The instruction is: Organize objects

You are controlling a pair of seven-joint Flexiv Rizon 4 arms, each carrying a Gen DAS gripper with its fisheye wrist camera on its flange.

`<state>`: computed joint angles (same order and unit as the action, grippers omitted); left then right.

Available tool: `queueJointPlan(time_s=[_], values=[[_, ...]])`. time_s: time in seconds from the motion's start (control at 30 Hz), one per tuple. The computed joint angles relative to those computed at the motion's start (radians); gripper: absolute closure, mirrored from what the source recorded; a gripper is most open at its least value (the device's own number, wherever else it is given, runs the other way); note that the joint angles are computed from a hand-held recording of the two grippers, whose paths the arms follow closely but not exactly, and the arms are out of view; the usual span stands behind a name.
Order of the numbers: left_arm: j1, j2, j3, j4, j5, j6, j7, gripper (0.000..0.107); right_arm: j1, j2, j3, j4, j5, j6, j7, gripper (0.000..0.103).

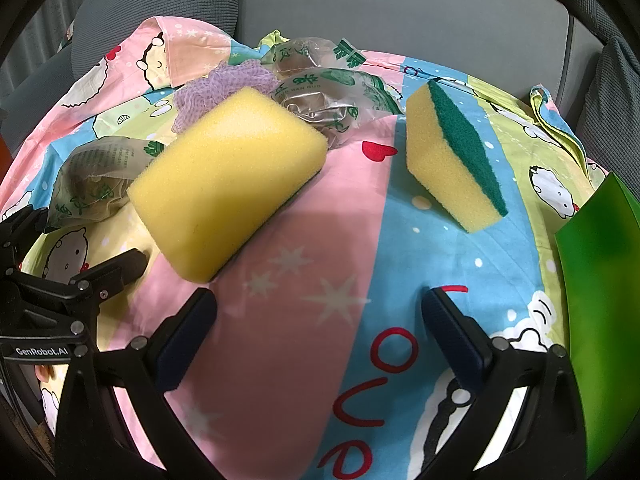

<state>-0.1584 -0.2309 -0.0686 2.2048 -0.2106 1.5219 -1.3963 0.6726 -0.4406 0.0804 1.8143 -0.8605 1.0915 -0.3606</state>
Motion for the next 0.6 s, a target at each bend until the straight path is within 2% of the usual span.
queueJointPlan(time_s=[0.6], values=[[0.001,0.001,0.001,0.001,0.002,0.0,-0.002,0.004,0.001,0.0,-0.001,0.001,-0.001,0.001,0.001,0.001]])
